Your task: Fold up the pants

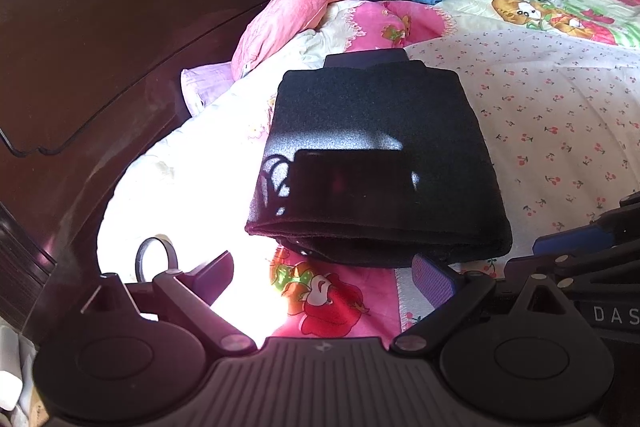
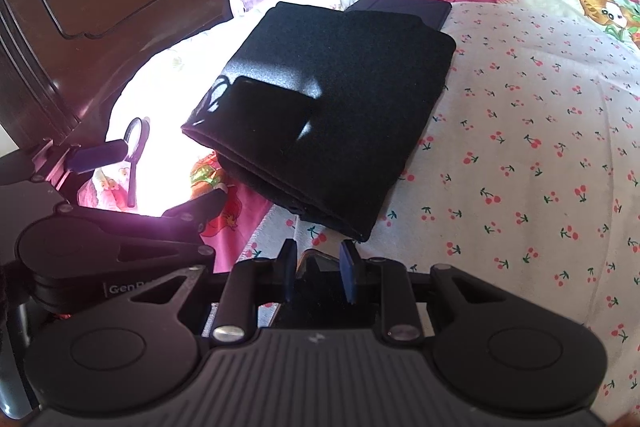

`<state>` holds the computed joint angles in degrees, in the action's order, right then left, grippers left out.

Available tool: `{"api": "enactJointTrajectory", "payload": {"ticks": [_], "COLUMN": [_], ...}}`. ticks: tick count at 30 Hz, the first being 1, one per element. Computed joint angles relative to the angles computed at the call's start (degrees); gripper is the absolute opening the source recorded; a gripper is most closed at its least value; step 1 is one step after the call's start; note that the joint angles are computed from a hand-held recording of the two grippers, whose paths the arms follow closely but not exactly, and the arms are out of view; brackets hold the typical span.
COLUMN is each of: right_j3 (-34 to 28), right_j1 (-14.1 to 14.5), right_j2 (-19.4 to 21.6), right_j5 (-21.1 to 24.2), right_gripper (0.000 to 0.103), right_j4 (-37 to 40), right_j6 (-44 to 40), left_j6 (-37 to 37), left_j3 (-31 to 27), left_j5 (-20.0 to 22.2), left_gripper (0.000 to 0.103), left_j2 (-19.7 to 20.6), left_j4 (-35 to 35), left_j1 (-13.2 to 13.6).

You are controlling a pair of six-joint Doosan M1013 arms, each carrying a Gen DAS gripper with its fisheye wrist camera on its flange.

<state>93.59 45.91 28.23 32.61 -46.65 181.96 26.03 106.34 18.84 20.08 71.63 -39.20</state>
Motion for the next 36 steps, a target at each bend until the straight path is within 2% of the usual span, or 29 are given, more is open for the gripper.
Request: {"api": "enactJointTrajectory", "payload": {"ticks": [3, 8, 14, 36], "right_j3": [-0.28, -0.58, -0.82, -0.88], "right_j1": [0.07, 0.23, 0.3, 0.31], "right_j2": [0.18, 0.32, 0.38, 0.37], "right_j5": [0.55, 0.88, 1.1, 1.17], "right_gripper": [0.025, 0.025, 0.025, 0.025], "right_j4": [0.44, 0.02, -0.28, -0.41], "right_j6": [-0.45, -0.44, -0.73, -0.59], "left_j6": [-2.86, -4.48, -8.87, -9.5], "left_j3": [0.34, 0.64, 1.05, 1.0], "left_j5": [0.62, 0.63, 1.78, 1.58], "left_gripper": [0.103, 0.103, 0.103, 0.103], "left_j2": [-0.04, -0.3, -0.39, -0.25], "left_j4": [3.89, 5.65, 11.09, 11.9], "left_j1": [-0.2, -0.02, -0.25, -0.1]}}
